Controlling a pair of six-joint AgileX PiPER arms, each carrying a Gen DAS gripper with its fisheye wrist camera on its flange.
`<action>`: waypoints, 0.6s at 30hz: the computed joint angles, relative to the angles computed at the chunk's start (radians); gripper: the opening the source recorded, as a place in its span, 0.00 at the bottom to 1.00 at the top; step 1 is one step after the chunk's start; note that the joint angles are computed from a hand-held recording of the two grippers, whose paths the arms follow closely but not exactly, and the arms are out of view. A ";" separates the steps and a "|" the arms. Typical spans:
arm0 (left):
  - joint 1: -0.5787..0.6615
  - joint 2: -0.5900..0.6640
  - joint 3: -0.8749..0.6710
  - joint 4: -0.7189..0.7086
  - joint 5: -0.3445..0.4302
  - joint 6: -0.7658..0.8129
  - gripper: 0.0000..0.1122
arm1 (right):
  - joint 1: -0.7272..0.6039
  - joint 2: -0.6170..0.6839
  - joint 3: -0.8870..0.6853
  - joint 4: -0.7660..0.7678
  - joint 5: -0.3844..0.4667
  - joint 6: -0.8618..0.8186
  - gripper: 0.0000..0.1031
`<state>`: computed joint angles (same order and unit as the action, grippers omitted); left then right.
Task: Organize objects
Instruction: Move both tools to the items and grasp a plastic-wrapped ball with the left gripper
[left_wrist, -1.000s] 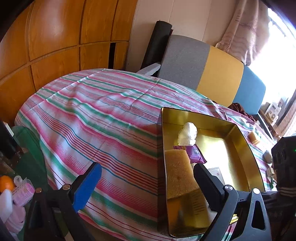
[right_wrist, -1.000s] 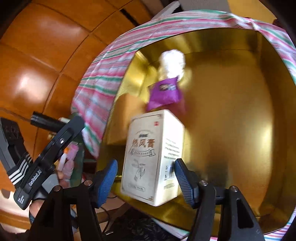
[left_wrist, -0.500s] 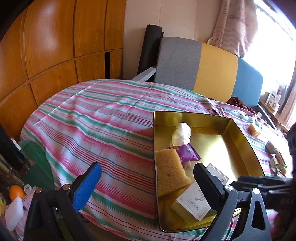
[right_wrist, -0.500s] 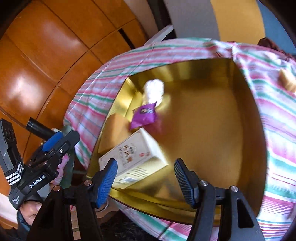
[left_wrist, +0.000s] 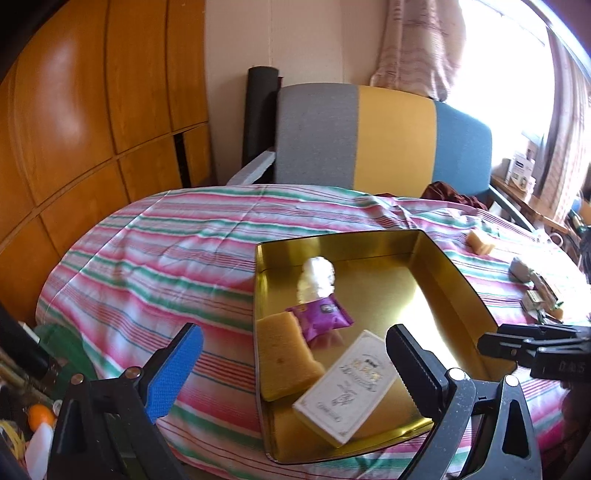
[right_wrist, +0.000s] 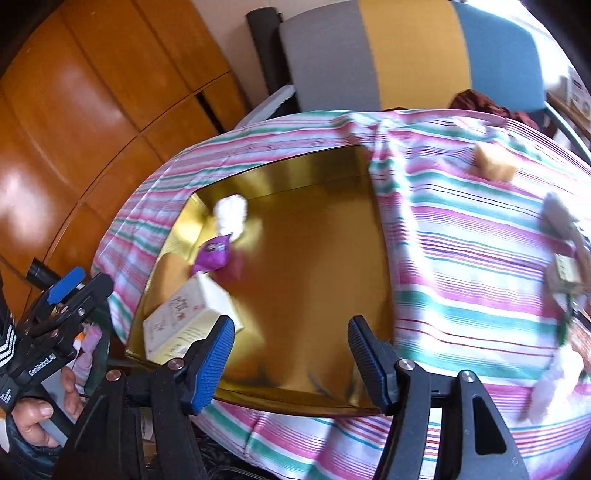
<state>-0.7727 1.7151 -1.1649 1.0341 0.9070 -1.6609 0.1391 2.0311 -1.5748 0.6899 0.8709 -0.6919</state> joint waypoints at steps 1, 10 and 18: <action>-0.003 0.008 -0.015 -0.002 -0.001 0.016 0.89 | -0.013 -0.002 0.003 0.001 -0.004 0.001 0.63; -0.019 0.082 -0.136 -0.017 -0.016 0.129 0.89 | -0.169 -0.017 0.010 -0.024 -0.050 0.042 0.63; -0.022 0.188 -0.314 -0.070 -0.066 0.310 0.89 | -0.328 -0.026 -0.016 -0.137 -0.130 0.161 0.63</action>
<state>-0.7947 1.9028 -1.4794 0.9645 0.8413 -1.3510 -0.1891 2.0055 -1.5906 0.5529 0.7406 -0.5313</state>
